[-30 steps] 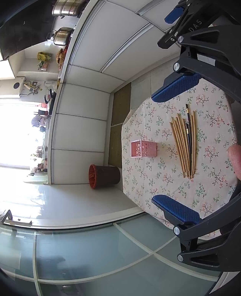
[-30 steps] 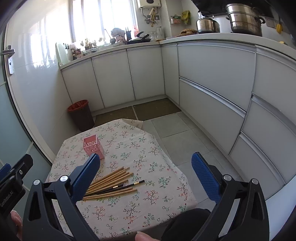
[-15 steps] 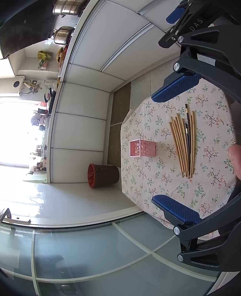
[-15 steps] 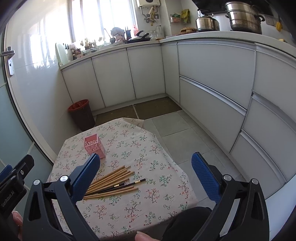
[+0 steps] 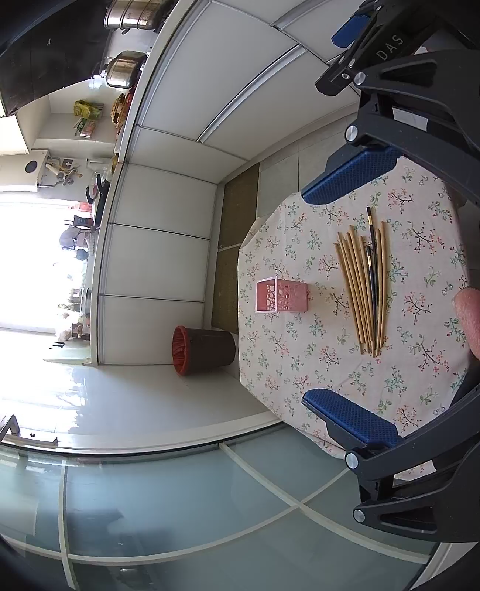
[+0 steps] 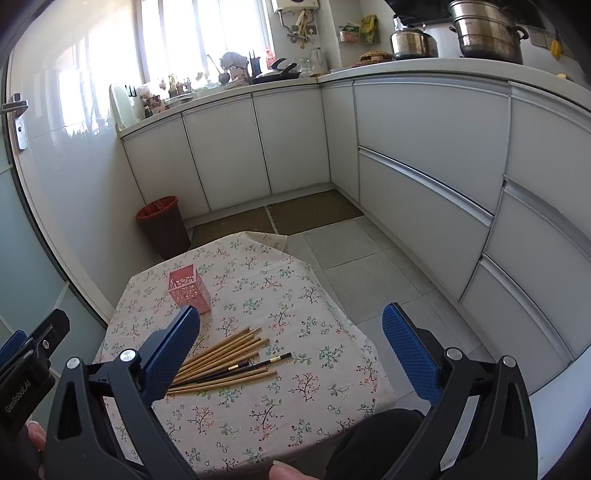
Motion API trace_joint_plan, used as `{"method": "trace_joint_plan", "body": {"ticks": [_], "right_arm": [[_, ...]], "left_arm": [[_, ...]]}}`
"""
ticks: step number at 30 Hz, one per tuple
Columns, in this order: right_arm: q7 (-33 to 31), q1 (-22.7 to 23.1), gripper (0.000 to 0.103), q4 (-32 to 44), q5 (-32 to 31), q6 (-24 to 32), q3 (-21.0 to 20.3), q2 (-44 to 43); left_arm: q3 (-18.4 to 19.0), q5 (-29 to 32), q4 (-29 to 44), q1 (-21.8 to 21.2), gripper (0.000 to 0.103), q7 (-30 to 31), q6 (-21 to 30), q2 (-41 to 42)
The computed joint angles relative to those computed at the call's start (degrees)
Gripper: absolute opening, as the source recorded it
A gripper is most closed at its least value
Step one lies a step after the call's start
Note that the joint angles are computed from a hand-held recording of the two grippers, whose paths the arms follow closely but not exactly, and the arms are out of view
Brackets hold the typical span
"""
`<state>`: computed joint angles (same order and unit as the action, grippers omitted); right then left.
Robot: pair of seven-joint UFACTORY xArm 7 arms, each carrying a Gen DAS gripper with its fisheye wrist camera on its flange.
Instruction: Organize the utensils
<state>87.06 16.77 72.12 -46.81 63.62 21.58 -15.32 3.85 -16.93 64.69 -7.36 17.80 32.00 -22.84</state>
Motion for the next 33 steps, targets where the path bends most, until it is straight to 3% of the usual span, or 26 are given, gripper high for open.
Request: {"method": "trace_joint_plan", "body": {"ticks": [33], "right_arm": [[-0.15, -0.03, 0.096, -0.28, 0.52, -0.74, -0.24, 0.17]], "left_arm": [[-0.09, 0.41, -0.28, 0.49, 0.096, -0.19, 0.55, 0.23]]}}
